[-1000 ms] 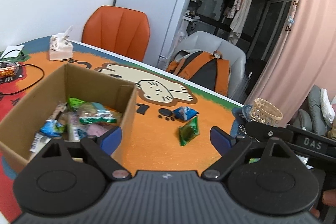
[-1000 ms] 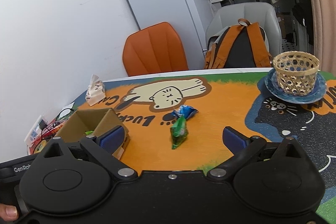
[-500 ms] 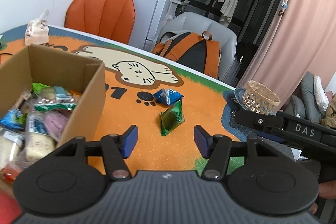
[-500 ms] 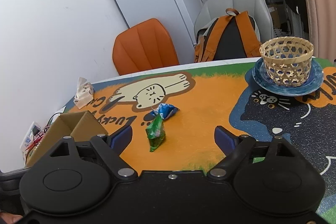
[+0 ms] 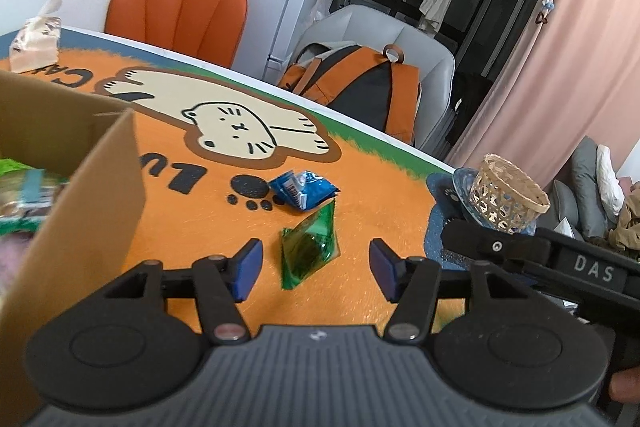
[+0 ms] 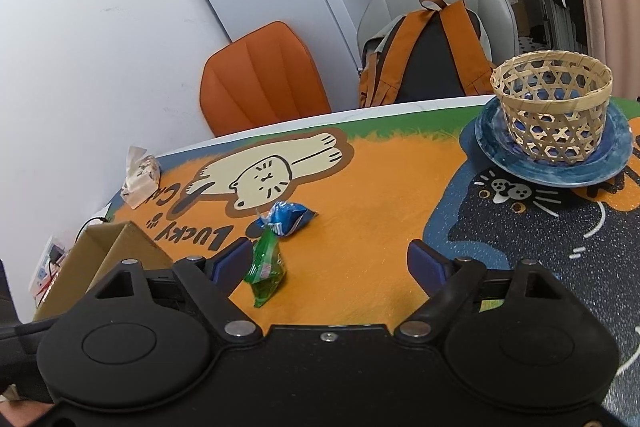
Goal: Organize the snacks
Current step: 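Grasp the green candy packet with the left tool while the right tool grasps the blue wrapped candy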
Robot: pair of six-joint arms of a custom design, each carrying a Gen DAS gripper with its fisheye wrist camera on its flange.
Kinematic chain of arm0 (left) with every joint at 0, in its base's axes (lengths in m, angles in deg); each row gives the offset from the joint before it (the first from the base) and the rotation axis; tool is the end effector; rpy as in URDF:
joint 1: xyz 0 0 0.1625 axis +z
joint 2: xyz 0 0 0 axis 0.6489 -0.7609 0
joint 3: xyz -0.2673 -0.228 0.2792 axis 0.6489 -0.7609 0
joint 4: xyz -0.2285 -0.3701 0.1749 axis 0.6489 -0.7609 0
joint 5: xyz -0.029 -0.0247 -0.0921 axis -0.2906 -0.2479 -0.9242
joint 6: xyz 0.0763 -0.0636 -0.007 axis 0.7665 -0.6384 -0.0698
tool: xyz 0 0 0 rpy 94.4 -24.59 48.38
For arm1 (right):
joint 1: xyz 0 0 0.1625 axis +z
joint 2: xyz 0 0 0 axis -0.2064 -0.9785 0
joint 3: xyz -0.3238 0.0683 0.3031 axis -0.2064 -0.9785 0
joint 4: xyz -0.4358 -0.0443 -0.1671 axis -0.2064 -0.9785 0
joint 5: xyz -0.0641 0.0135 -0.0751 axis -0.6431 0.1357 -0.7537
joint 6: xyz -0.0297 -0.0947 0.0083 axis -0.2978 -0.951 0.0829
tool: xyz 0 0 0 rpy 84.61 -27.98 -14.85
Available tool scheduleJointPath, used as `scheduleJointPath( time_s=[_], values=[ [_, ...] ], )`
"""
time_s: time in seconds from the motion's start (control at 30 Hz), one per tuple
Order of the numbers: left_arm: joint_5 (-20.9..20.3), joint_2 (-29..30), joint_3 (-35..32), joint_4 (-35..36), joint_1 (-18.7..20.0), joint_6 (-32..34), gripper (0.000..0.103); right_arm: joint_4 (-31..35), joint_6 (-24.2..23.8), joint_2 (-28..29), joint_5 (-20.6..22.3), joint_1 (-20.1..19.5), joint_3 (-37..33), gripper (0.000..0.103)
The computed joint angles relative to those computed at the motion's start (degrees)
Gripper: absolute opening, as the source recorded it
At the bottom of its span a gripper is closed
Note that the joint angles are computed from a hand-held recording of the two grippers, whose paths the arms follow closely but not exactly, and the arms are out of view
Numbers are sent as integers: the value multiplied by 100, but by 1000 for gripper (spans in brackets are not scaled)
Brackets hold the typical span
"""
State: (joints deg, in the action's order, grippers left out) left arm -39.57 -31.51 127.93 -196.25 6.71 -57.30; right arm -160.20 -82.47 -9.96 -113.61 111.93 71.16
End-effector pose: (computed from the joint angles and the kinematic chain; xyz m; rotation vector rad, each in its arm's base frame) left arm -0.1315 -0.4320 0.1419 0.4534 2.5317 -1.0784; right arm 0.1847 -0.4399 0.0872 0.3577 -2.5694 1.1975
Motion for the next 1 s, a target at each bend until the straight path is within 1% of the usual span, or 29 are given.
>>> scheduleJointPath(
  time_s=[0.3,0.33,0.4,0.43,0.47,0.5,0.57,0.63,0.73,0.87,1.0],
  values=[
    [-100,582,-432,-23,290,13,58,375,-133,38,23,-85,-277,84],
    [-85,633,-461,-17,314,4,56,409,-179,70,5,-79,-318,84],
    [-114,675,-515,69,375,-27,37,453,-263,135,-23,-62,-389,84],
    [-166,676,-535,121,424,-64,37,488,-279,162,-23,-59,-425,84],
    [-206,671,-531,88,442,-64,33,523,-290,187,-2,-64,-457,83],
    [-251,652,-532,94,466,-44,30,558,-294,199,22,-70,-479,82],
    [-197,618,-531,106,465,-81,30,619,-304,235,71,-78,-533,82],
    [53,639,-511,-20,420,-86,30,683,-322,282,106,-75,-601,81],
    [210,583,-495,-98,439,-158,29,761,-375,362,137,-49,-702,81],
    [289,491,-453,-143,451,-149,29,813,-463,466,222,-19,-815,81],
    [360,446,-458,-213,528,-156,29,816,-586,557,204,45,-895,81]
  ],
)
